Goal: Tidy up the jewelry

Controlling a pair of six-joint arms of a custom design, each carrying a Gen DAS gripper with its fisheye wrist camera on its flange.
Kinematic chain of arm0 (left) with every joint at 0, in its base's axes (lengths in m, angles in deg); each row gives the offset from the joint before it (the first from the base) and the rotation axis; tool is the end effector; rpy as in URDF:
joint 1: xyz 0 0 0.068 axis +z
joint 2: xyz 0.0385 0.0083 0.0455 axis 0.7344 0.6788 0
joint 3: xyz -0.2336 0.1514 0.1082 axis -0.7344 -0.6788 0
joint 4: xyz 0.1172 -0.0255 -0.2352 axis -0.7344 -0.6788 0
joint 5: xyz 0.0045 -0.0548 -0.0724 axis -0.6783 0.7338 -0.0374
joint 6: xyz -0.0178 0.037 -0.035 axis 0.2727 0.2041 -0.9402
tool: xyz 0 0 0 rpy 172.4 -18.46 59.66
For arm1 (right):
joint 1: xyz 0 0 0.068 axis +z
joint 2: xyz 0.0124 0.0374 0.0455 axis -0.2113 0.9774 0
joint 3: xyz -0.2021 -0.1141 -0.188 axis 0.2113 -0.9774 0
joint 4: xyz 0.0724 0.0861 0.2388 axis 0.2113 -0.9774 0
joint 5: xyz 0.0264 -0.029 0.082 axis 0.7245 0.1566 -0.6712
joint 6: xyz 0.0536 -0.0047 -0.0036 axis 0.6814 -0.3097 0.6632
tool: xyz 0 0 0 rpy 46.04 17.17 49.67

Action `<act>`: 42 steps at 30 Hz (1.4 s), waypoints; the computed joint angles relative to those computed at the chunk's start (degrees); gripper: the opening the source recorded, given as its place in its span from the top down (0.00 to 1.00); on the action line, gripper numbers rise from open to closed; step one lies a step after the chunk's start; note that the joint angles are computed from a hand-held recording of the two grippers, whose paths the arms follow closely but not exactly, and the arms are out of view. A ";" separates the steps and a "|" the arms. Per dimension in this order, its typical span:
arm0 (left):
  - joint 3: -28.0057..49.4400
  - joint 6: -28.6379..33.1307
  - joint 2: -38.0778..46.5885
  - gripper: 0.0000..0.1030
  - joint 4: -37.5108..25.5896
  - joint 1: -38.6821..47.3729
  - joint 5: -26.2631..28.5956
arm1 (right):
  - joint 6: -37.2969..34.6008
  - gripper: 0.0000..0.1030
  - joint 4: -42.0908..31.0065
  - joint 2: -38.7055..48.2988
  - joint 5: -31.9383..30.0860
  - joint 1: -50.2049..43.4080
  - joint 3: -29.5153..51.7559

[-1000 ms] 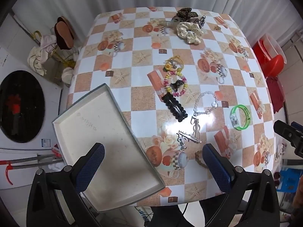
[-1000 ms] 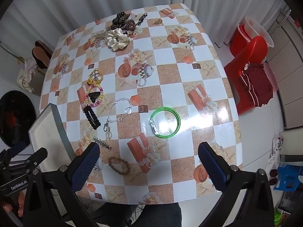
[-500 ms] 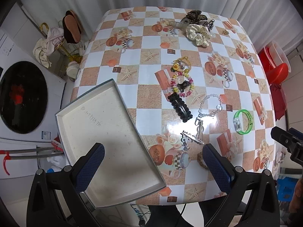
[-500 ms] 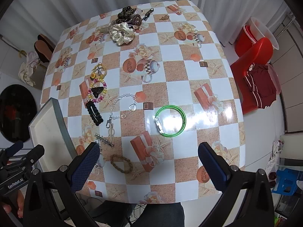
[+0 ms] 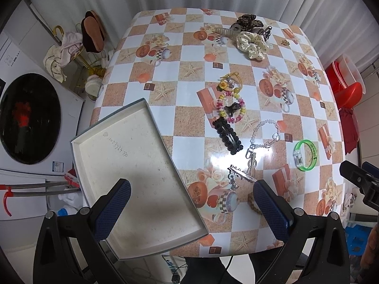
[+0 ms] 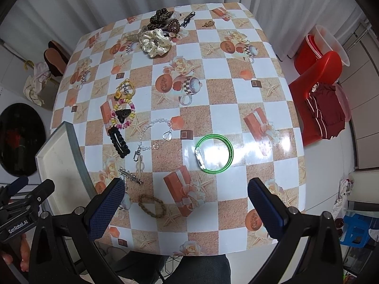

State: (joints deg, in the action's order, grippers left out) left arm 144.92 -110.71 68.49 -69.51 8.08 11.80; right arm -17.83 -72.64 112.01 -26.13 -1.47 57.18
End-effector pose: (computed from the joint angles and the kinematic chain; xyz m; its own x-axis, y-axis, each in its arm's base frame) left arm 0.2285 -0.1798 0.3366 -0.9770 0.0450 -0.2083 0.0421 0.9989 0.0186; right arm 0.1915 0.0361 0.3465 -0.9630 0.2100 -0.1687 0.2021 0.9773 0.0631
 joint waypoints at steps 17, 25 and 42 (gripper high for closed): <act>1.16 0.77 0.60 0.00 -0.68 0.73 0.21 | -0.29 0.00 0.26 0.06 0.06 -0.27 -0.23; -0.43 0.62 -0.40 0.00 0.09 0.43 0.23 | -0.37 0.00 0.21 0.16 0.08 -0.30 -0.16; -0.25 0.52 -0.25 0.00 -0.13 0.41 0.33 | 0.05 0.00 -0.03 0.19 0.16 0.16 0.11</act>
